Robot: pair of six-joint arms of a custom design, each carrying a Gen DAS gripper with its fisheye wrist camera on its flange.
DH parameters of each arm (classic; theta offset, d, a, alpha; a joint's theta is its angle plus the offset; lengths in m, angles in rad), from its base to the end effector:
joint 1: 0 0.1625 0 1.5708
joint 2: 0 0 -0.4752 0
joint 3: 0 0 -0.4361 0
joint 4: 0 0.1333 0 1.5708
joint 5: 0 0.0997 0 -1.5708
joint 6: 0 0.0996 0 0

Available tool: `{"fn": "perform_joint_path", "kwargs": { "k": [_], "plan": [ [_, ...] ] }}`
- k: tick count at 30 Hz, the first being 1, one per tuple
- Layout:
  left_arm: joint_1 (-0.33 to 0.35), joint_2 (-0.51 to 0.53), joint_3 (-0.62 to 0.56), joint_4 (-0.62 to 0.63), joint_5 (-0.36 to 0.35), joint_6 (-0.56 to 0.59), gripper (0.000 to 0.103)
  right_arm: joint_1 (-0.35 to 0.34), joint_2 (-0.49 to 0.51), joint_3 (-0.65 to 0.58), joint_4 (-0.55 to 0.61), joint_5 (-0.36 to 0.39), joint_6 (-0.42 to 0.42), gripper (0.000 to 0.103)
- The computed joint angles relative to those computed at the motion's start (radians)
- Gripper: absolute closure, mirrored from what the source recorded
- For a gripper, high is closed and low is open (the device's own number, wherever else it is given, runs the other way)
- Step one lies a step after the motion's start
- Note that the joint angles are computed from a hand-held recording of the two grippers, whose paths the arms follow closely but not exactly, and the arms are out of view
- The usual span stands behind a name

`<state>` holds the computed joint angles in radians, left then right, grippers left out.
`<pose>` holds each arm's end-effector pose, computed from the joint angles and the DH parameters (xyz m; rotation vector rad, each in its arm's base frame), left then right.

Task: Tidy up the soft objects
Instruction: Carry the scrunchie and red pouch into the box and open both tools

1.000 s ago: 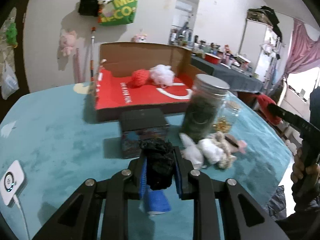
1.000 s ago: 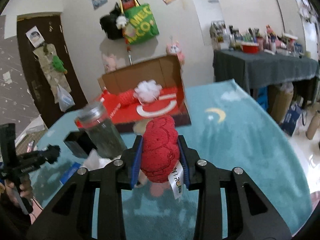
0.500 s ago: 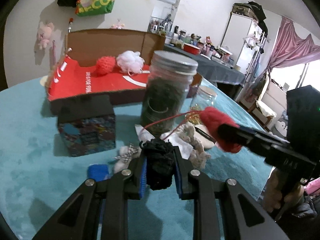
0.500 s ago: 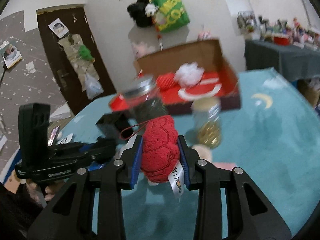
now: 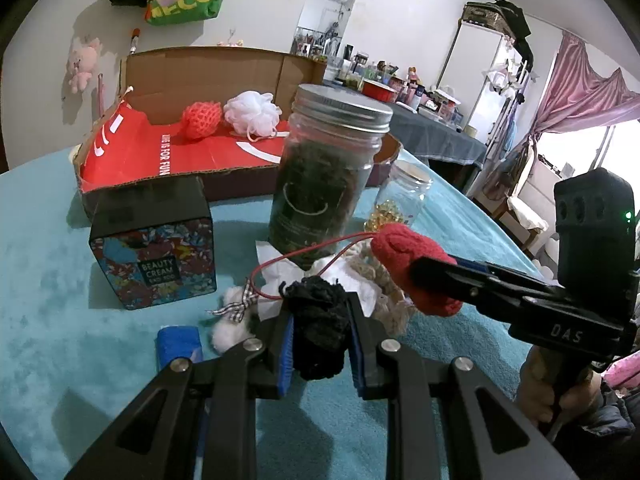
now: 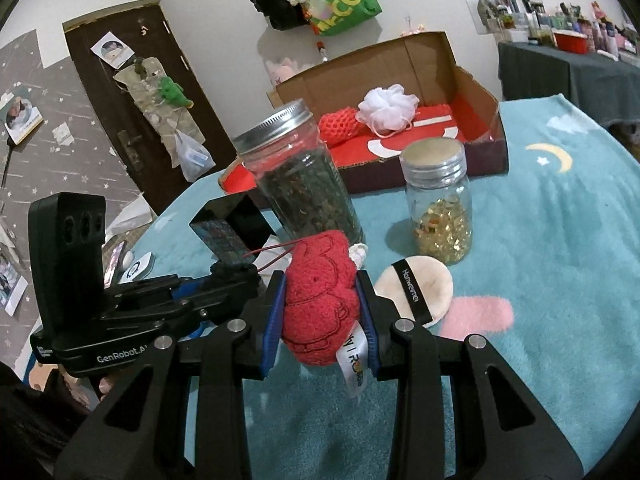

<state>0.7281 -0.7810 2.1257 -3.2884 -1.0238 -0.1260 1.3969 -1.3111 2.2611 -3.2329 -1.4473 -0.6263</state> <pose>-0.2942 -0.5102 0.0291 0.8178 2.5934 -0.8080 0.0541 -0.5332 0.2574 0.6893 -2.7088 1.0244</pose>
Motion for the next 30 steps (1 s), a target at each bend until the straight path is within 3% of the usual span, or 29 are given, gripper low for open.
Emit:
{"fn": "perform_joint_path", "kwargs": {
  "k": [11, 24, 30],
  "plan": [
    [0.016, -0.070, 0.043, -0.011, 0.011, -0.011, 0.079, -0.036, -0.048, -0.006, 0.057, 0.057, 0.041, 0.071],
    [0.051, -0.181, 0.114, 0.012, 0.115, -0.071, 0.079, -0.107, -0.109, -0.038, 0.139, 0.081, 0.086, 0.071],
    [0.096, -0.211, 0.098, 0.074, 0.102, -0.053, 0.079, -0.133, -0.127, -0.078, 0.211, 0.095, 0.107, 0.071]
  ]
}}
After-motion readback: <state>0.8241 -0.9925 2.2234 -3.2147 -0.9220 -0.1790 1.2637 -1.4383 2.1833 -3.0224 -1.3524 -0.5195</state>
